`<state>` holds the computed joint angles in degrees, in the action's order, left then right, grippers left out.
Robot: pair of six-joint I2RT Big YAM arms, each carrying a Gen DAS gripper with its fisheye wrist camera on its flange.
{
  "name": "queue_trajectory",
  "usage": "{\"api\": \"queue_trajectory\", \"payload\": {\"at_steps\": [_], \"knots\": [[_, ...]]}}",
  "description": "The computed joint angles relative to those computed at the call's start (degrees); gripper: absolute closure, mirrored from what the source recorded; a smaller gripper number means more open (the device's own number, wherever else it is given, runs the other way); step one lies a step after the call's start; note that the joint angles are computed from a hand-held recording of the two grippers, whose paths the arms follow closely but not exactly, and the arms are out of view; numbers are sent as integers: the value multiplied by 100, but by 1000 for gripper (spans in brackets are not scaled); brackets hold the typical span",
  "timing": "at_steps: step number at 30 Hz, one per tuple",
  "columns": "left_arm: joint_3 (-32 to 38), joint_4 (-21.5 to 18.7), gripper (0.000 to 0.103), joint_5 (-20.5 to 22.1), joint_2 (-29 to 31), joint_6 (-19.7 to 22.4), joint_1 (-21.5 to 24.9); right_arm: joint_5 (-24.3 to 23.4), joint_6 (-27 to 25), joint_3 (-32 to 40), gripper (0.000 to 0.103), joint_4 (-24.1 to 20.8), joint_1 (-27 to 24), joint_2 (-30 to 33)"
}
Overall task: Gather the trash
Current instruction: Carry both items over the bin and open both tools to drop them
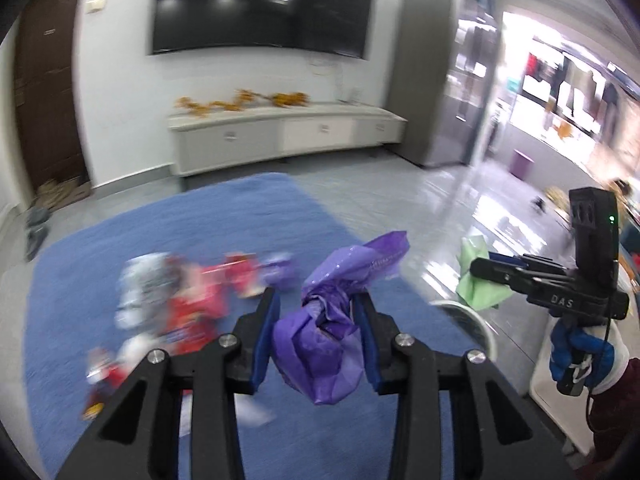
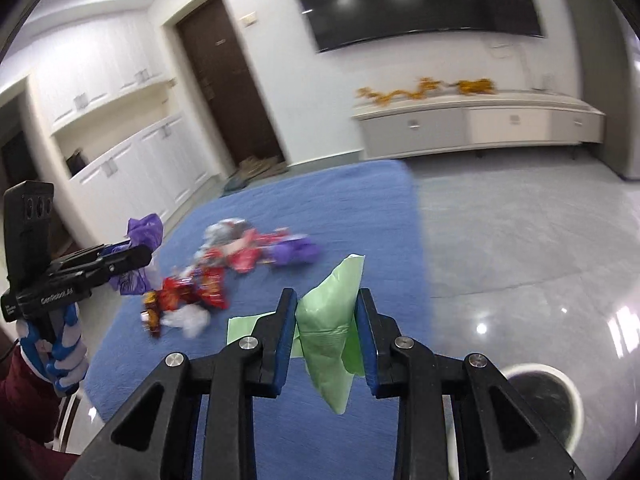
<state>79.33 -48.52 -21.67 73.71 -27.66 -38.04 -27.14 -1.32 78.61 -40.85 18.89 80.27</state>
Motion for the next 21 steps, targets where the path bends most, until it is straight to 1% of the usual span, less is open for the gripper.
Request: {"api": "queue_trajectory", "payload": {"at_steps": [1, 3, 5, 7, 10, 12, 14, 15, 17, 19, 20, 21], "knots": [[271, 59, 67, 195, 335, 100, -38, 41, 16, -62, 74, -4, -200, -45], [739, 83, 67, 448, 886, 221, -102, 108, 80, -181, 73, -5, -560, -94], [1311, 29, 67, 739, 1502, 300, -165, 175, 184, -288, 73, -58, -964, -92], [2004, -139, 67, 1039, 2178, 355, -225, 258, 258, -340, 73, -156, -1367, 13], [3134, -598, 66, 1432, 3162, 456, -252, 452, 226, -435, 72, -242, -1760, 242], [3903, -936, 65, 1619, 3772, 462, -296, 493, 269, -425, 72, -292, -1947, 419], [4557, -1213, 65, 1809, 4253, 463, -309, 523, 325, -459, 69, -268, -2109, 629], [4890, -1363, 65, 1936, 4486, 466, -315, 514, 333, -479, 66, -247, -2162, 692], [5612, -1653, 62, 2190, 4994, 454, -332, 504, 367, -443, 62, -249, -2260, 889], [6226, -1948, 53, 2474, 5409, 422, -351, 565, 362, -389, 61, -260, -2327, 1075], [6544, -2080, 50, 2576, 5616, 401, -362, 593, 358, -409, 56, -246, -2348, 1096], [6748, -2159, 44, 2655, 5753, 380, -372, 630, 360, -399, 49, -242, -2395, 1151]]}}
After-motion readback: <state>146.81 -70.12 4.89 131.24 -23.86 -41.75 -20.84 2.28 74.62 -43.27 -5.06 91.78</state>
